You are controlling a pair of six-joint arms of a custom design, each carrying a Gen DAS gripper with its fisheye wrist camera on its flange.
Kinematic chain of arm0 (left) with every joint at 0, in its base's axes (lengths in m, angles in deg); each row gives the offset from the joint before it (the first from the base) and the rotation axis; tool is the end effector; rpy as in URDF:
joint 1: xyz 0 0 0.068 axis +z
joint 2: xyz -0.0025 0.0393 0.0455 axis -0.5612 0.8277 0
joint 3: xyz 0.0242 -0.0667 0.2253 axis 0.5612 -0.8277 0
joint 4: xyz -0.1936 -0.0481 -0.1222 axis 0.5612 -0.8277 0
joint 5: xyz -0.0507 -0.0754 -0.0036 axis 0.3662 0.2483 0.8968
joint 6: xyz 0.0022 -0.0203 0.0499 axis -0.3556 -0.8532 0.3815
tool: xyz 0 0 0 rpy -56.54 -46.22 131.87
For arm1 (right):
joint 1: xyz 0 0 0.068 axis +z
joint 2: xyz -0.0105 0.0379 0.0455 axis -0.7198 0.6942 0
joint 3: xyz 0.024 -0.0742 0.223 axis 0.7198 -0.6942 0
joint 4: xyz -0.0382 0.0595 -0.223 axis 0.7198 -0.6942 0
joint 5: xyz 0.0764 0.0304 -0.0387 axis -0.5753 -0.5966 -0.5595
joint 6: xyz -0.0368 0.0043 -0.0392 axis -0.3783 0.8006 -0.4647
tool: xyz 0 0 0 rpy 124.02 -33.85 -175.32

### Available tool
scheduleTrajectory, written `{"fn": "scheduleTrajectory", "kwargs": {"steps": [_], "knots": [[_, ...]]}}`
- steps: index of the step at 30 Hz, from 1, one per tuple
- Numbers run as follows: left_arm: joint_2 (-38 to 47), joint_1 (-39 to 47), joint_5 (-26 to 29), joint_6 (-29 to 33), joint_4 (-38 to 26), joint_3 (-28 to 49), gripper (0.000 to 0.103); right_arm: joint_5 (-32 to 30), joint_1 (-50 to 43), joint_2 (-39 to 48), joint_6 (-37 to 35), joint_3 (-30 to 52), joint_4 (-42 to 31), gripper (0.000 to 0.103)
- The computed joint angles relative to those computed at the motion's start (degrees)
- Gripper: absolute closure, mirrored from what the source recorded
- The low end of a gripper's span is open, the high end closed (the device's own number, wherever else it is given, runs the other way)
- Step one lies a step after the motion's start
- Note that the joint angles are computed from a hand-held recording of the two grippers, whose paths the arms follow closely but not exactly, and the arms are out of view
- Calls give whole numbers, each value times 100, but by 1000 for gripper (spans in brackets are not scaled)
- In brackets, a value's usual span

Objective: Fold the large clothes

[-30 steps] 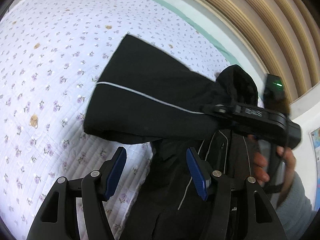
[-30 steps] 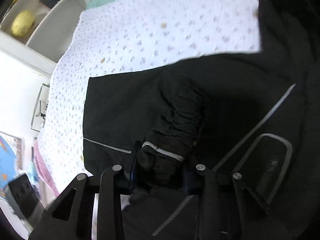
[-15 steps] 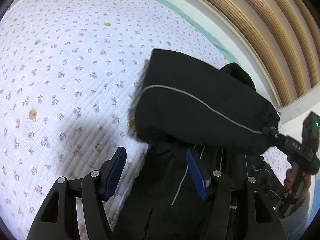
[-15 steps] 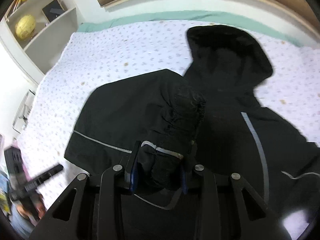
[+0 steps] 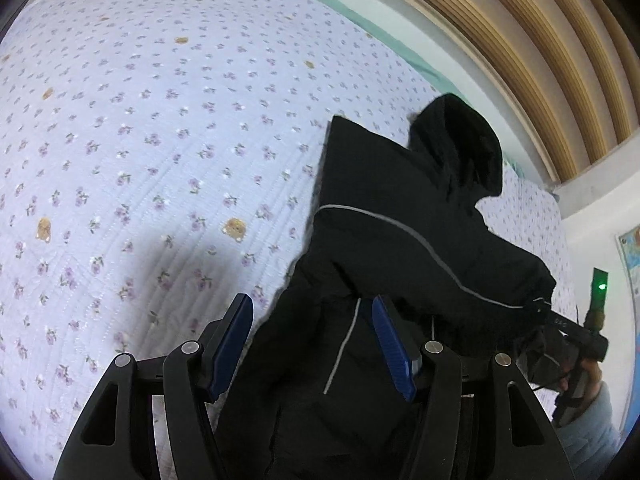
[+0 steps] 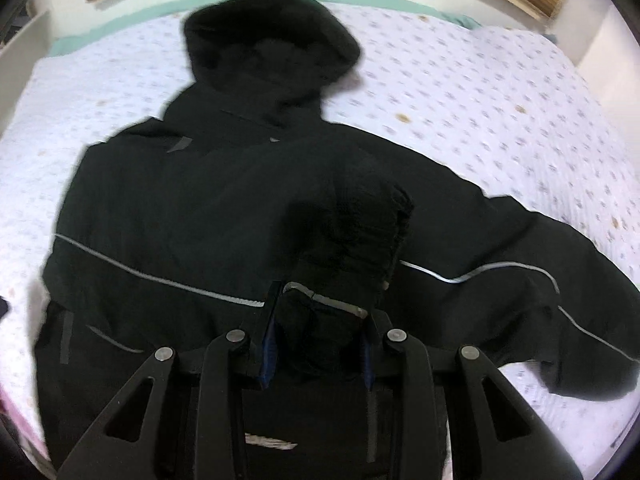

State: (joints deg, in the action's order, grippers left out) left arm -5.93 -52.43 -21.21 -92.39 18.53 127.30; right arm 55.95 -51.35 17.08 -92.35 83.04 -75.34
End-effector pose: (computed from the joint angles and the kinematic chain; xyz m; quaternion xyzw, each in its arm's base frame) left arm 0.2451 -0.0870 0.1943 -0.1523 0.9373 -0.2143 0.2286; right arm 0.3049 -0.0284 0.1619 -0.0755 0.9740 -0.0365 0.2103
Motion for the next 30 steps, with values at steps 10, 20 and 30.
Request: {"fn": "scheduleTrajectory", "kwargs": {"steps": [10, 20, 30], "knots": [[574, -566, -146, 22, -149, 554, 40, 669, -402, 1768, 441, -8, 1315, 40], [2418, -1086, -377, 609, -187, 2651, 40, 1036, -31, -646, 1327, -911, 980, 13], [5760, -1317, 305, 1147, -1258, 5824, 72, -856, 291, 2252, 1763, 109, 924, 15]]}}
